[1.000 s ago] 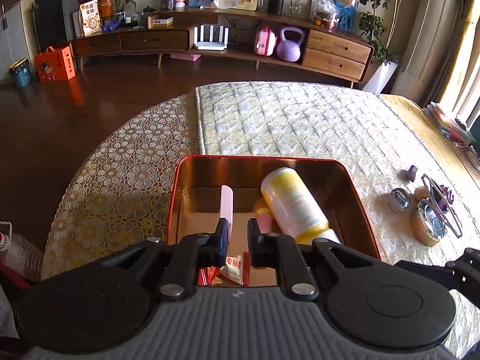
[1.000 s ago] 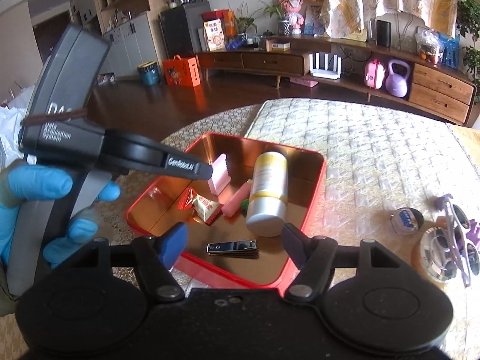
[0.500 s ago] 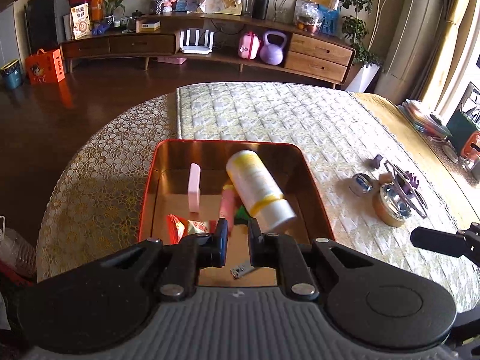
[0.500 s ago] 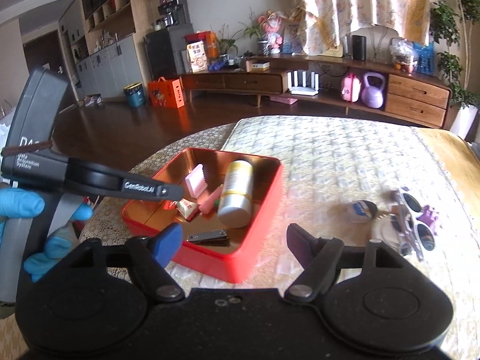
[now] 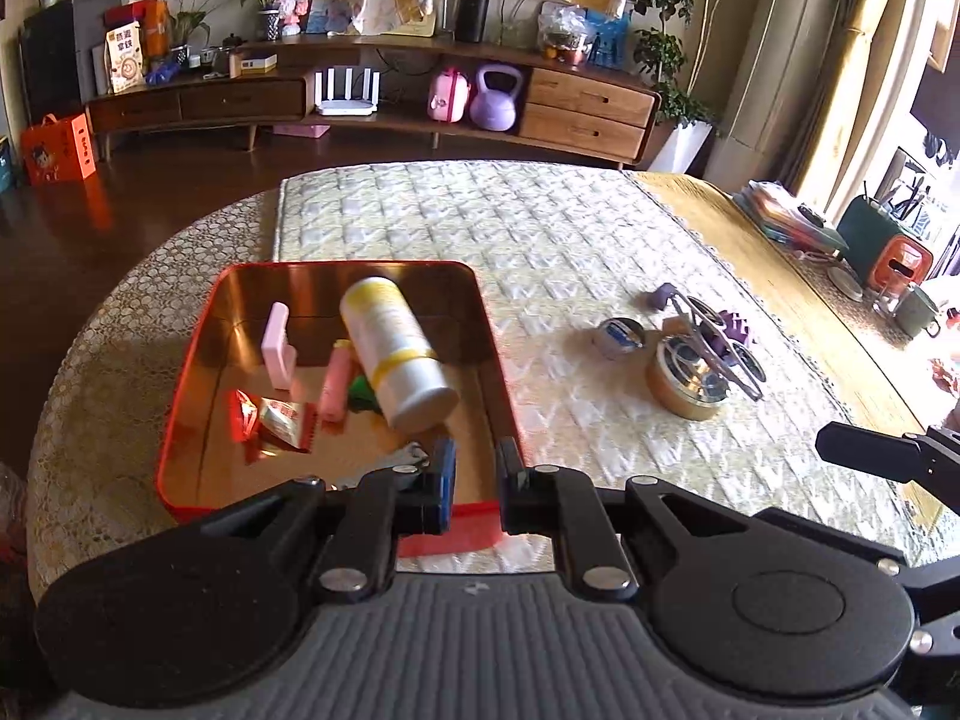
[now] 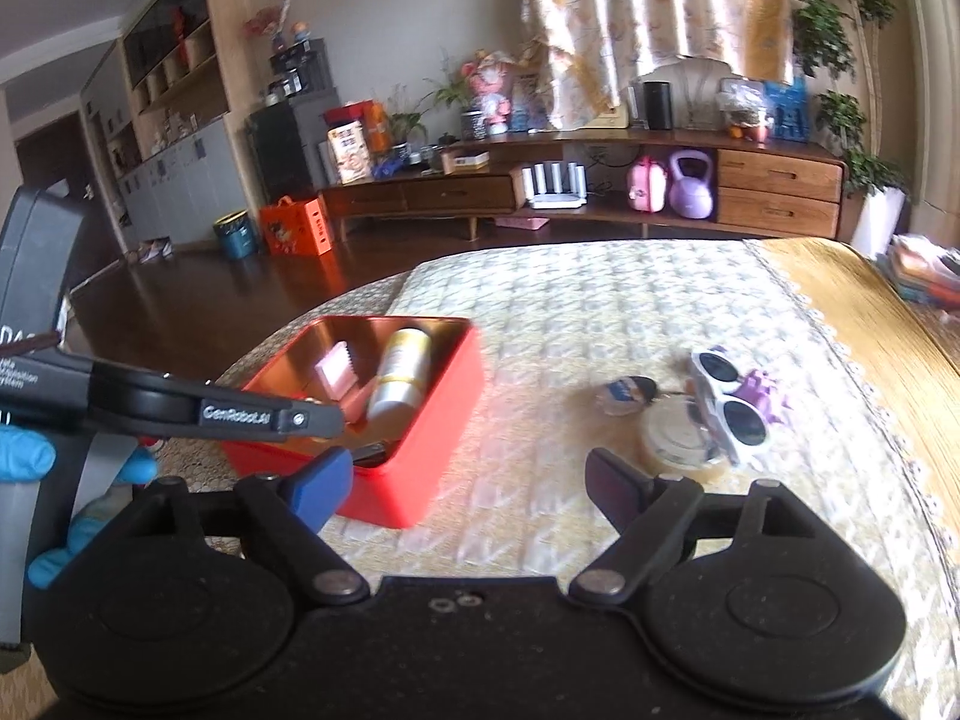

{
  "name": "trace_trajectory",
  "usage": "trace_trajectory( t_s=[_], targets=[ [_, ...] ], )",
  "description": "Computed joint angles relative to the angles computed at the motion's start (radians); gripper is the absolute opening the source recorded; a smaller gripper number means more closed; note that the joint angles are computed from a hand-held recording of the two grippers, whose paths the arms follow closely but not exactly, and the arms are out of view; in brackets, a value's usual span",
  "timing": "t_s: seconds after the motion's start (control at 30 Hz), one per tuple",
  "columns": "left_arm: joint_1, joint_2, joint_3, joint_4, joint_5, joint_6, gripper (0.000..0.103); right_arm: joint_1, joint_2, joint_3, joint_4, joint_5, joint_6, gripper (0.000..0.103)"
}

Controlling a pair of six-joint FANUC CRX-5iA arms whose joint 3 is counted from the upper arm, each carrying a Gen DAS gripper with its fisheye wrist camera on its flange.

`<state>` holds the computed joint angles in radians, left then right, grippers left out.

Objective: Organize rigid objects
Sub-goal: 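Move both grippers back toward the white sunglasses and clear bottle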

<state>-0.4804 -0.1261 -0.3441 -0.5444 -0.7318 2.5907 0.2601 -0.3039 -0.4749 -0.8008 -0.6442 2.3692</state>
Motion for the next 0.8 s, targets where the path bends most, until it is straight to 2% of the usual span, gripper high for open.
trace_trajectory(
  t_s=[0.1, 0.13, 0.2, 0.27, 0.33, 0.47, 0.57, 0.8],
  targets=[
    [-0.031, 0.023, 0.022, -0.018, -0.009, 0.027, 0.017, -0.052, 0.006, 0.003, -0.029, -0.016, 0.03, 0.086],
    [-0.04, 0.031, 0.031, -0.025, -0.012, 0.038, 0.024, -0.077, 0.006, 0.001, -0.045, -0.025, 0.053, 0.086],
    [-0.06, 0.045, 0.044, -0.043, -0.01, 0.066, 0.041, -0.107, 0.013, 0.004, -0.062, -0.029, 0.073, 0.086],
    [-0.091, 0.063, 0.066, -0.085, -0.022, 0.112, 0.071, -0.14, 0.024, 0.009, -0.075, -0.036, 0.089, 0.086],
    [-0.125, 0.087, 0.095, -0.127, -0.041, 0.151, 0.074, -0.174, 0.038, 0.017, -0.091, -0.044, 0.11, 0.086],
    [-0.134, 0.137, 0.139, -0.118, -0.036, 0.129, 0.076, -0.23, 0.064, 0.032, -0.115, -0.048, 0.146, 0.088],
    [-0.138, 0.174, 0.171, -0.125, -0.03, 0.132, 0.082, -0.26, 0.085, 0.043, -0.131, -0.042, 0.178, 0.096],
    [-0.118, 0.277, 0.262, -0.125, -0.037, 0.123, 0.083, -0.306, 0.146, 0.077, -0.171, -0.044, 0.278, 0.103]
  ],
)
